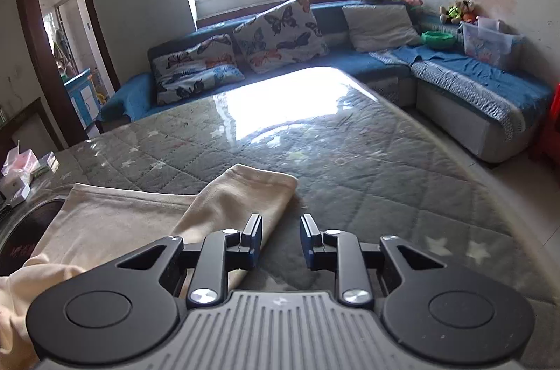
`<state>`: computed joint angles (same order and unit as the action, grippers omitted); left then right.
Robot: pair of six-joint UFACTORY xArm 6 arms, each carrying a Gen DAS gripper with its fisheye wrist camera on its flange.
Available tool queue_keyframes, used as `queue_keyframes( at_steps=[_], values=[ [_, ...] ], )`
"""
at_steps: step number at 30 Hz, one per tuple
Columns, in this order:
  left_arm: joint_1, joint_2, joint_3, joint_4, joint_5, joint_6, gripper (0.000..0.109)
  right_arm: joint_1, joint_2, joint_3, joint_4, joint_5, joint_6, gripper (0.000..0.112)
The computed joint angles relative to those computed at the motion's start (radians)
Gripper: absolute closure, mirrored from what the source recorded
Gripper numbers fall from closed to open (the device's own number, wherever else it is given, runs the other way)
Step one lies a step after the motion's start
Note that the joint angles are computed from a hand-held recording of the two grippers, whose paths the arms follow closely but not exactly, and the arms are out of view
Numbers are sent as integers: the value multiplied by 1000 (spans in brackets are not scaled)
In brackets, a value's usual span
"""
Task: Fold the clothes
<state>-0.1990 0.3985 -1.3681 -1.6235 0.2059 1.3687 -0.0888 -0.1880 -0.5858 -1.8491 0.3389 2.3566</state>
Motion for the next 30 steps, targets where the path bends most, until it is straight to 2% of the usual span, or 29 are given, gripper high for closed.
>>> queue_keyframes(
  at_steps=[6,7,8,9,11,14,20,22,25,27,30],
  values=[
    [20,9,48,-4,-31,-29,104,-8,189,-146,48,3,-42,88],
    [22,8,52,-1,-36,-37,104,5,200,-152,61,28,-61,90],
    [25,10,51,-2,-39,-36,104,19,207,-157,91,51,-103,100],
    [26,13,46,0,-47,-36,104,25,208,-160,102,57,-117,106],
    [28,7,45,-34,-61,1,104,38,192,-149,114,73,-124,109],
    [44,-14,60,-67,-46,38,104,82,97,-76,150,159,-161,109],
    [78,-73,124,-92,-9,83,104,174,-195,132,351,360,-344,109],
    [94,-101,154,-98,14,100,104,244,-339,222,442,480,-407,109],
    [110,-125,186,-60,32,88,104,349,-478,308,549,643,-459,109],
    [113,-122,195,-1,29,44,104,370,-517,343,612,682,-488,109],
    [116,-121,212,113,23,-40,101,348,-506,369,680,670,-509,109]
  ],
)
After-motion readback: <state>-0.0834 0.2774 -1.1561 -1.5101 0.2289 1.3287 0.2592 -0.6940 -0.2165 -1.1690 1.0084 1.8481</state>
